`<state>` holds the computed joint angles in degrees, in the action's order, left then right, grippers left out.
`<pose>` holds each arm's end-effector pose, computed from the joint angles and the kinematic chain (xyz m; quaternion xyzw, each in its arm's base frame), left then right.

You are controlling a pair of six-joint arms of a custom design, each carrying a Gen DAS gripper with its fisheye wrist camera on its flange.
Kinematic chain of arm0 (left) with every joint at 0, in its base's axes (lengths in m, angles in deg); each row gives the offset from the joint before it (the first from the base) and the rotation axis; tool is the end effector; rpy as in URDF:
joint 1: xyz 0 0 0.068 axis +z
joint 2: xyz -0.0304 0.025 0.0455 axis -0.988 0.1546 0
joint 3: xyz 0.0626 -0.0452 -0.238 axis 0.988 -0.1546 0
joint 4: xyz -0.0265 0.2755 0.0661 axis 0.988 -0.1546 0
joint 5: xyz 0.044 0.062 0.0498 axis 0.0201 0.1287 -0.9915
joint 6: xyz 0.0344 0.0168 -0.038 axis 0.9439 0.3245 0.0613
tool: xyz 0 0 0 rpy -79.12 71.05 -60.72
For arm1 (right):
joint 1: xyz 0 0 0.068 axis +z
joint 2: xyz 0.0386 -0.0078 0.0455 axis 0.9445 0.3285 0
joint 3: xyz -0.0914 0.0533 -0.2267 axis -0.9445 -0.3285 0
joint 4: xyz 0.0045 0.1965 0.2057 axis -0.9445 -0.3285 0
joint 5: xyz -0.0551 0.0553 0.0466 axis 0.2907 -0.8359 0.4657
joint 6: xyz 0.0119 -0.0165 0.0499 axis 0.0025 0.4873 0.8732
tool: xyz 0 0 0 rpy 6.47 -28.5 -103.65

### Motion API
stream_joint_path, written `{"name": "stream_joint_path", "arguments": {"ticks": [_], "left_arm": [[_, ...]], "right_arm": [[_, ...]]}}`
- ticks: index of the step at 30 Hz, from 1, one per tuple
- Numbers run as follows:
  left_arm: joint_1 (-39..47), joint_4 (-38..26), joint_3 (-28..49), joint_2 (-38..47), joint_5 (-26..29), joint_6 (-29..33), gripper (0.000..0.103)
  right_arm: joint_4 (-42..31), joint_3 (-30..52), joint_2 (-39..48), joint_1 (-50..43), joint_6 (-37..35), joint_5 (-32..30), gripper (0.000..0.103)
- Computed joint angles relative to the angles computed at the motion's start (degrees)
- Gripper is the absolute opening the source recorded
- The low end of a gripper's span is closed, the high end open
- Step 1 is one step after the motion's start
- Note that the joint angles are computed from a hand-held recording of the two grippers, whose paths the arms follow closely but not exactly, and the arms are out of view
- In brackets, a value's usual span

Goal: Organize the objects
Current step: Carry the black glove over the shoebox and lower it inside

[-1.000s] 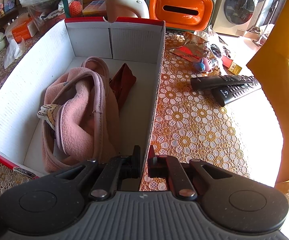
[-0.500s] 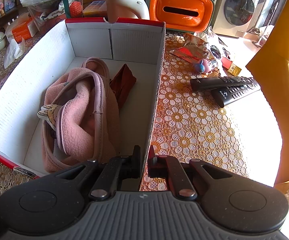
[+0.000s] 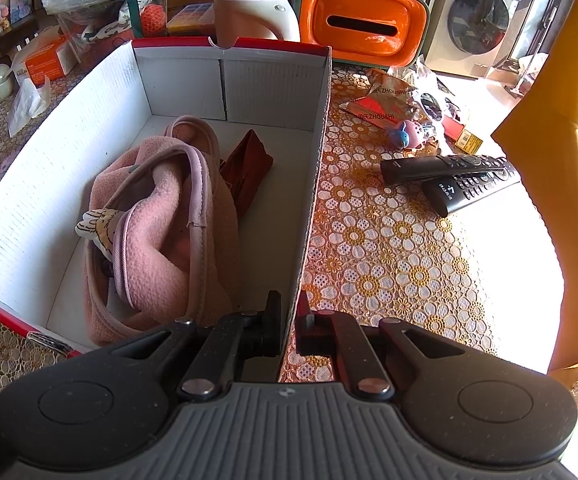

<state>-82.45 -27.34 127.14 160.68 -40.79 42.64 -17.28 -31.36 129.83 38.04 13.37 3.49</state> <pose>0.2978 -0.0198 0.1706 0.2088 0.9115 -0.1293 0.3300 0.1631 -0.1006 0.0897 0.1324 0.9572 -0.0582 0.2506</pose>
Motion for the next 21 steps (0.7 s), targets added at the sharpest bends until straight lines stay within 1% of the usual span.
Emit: {"name": "stream_joint_path", "arguments": {"ticks": [6, 11, 16, 21], "left_arm": [[-6.6, -2.2, -1.2, -6.3, 0.7, -0.3, 0.010], [-13.4, -2.4, -2.0, -9.6, 0.0, -1.2, 0.010], [-20.0, -1.1, -1.4, -9.5, -1.5, -3.2, 0.010], [-26.4, 0.7, -0.3, -7.8, -4.5, -4.8, 0.010]], "right_arm": [[0.0, 0.1, 0.1, 0.0, -0.1, 0.0, 0.006], [0.0, 0.1, 0.0, 0.2, 0.0, 0.1, 0.006], [-0.1, 0.1, -0.1, 0.3, 0.2, 0.1, 0.006], [-0.2, 0.2, -0.1, 0.3, 0.1, -0.3, 0.006]]}}
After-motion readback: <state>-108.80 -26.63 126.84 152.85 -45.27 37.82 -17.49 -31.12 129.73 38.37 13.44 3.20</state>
